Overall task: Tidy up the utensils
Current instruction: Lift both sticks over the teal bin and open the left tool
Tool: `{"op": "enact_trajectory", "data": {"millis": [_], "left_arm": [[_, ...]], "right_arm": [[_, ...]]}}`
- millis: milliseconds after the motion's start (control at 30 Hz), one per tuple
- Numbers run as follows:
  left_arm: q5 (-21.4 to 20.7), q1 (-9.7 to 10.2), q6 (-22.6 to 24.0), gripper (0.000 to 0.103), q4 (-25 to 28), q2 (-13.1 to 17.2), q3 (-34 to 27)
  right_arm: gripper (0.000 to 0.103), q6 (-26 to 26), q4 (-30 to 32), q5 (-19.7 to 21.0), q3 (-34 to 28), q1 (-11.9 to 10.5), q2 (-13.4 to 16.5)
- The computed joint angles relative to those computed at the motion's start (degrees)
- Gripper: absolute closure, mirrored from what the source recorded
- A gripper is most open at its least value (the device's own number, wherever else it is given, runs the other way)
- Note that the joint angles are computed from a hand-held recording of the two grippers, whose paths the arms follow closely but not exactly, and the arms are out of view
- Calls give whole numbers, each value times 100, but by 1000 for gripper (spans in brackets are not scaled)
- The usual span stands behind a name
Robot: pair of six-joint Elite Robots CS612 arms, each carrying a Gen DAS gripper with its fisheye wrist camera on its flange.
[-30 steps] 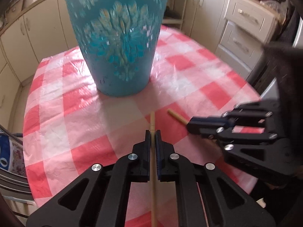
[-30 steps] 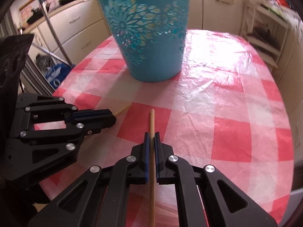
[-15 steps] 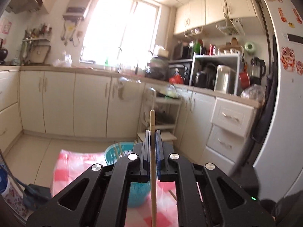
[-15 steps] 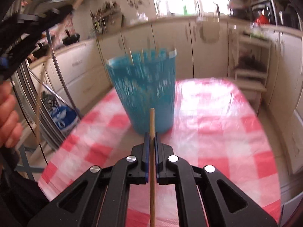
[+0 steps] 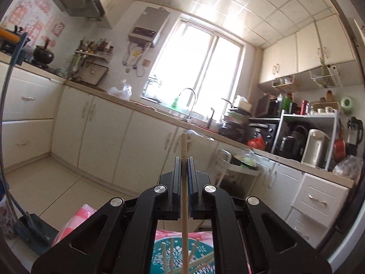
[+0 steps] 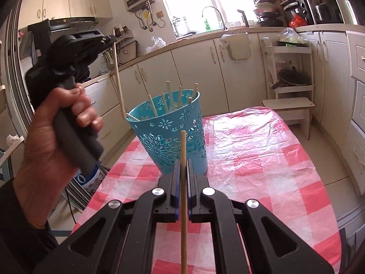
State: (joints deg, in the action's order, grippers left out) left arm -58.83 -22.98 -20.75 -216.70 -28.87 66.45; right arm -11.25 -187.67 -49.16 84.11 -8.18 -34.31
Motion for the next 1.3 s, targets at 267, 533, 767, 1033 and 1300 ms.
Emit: {"op": "enact_trajectory", "data": {"millis": [267,533,767,1033,1300], "left_arm": [[604,-31,59,98,237,232,-336],[263,-72,190,97,1440,113,-78],[236,-102,-793,48,1974,-453,892],[496,-145,-1821,30,2161,-932,1810],[726,-132,-1722,23,2255,-1009,1852]], "right_arm": [[97,-57,29,68,29,2,-9],[97,60,-156,2,14,3,14],[97,213,-266,180,-22,-31,25],[97,1146,-837,573,-631,21,119],[97,2155,-1837,59,-1830,398,562]]}}
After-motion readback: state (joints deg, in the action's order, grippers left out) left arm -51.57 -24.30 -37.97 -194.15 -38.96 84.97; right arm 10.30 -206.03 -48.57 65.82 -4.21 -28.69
